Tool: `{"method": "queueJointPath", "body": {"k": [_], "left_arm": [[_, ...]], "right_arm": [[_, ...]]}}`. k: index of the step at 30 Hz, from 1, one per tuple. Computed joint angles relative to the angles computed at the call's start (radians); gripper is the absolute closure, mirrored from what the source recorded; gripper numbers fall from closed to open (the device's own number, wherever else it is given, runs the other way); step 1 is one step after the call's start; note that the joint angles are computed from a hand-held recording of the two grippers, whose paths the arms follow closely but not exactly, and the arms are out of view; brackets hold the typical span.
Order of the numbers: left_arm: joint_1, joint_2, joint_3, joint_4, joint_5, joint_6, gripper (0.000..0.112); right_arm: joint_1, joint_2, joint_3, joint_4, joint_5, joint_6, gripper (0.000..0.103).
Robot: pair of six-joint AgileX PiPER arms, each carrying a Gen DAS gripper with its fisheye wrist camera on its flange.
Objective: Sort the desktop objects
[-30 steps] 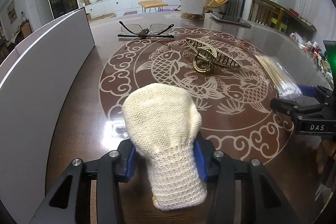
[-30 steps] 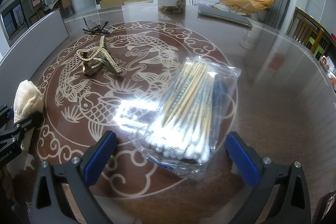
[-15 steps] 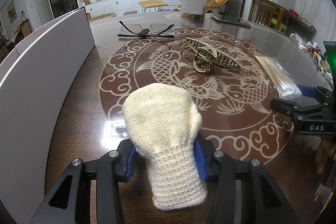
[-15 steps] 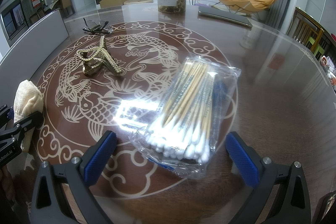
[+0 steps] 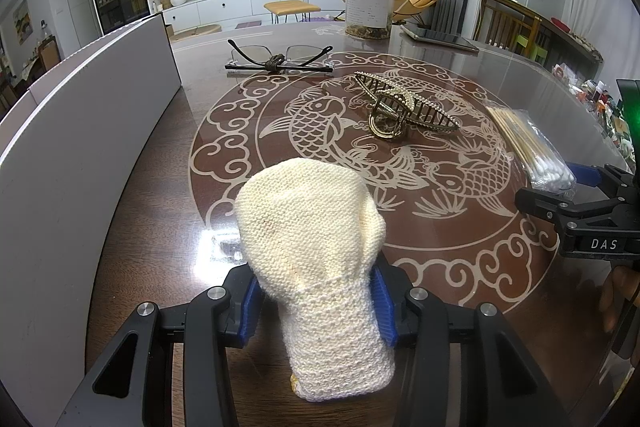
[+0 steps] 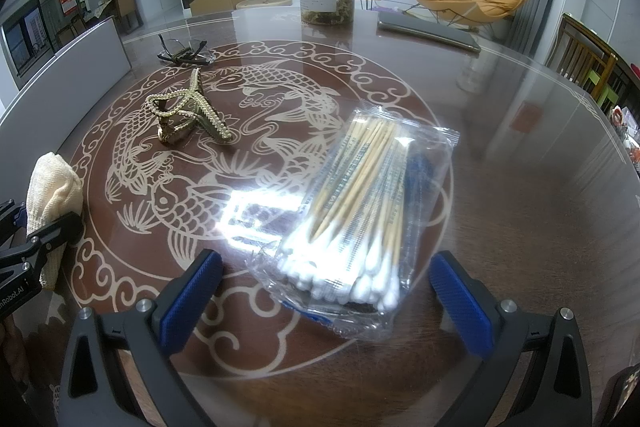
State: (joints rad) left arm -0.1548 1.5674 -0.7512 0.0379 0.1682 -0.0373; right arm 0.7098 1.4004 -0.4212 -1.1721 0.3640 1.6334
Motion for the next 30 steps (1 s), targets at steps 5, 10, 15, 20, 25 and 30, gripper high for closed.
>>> {"method": "queueJointPath", "body": {"k": [5, 10, 15, 20, 25, 30], "left_arm": [[0.001, 0.001, -0.001, -0.006, 0.000, 0.006, 0.065], [0.001, 0.001, -0.001, -0.006, 0.000, 0.006, 0.065], [0.002, 0.002, -0.001, -0.009, 0.000, 0.010, 0.065], [0.001, 0.002, -0.002, -0.009, 0.000, 0.009, 0.065], [0.001, 0.002, -0.002, -0.009, 0.000, 0.008, 0.065], [0.001, 0.002, -0.002, -0.008, 0.000, 0.007, 0.065]], "right_arm": [[0.000, 0.000, 0.001, -0.003, 0.000, 0.003, 0.000], [0.000, 0.000, 0.001, -0.002, 0.000, 0.003, 0.000], [0.001, -0.003, 0.002, 0.001, 0.001, 0.000, 0.000], [0.001, -0.002, 0.002, -0.001, 0.000, 0.002, 0.000], [0.000, 0.000, 0.002, -0.003, 0.000, 0.003, 0.000], [0.001, -0.002, 0.002, 0.000, 0.001, 0.001, 0.000]]}}
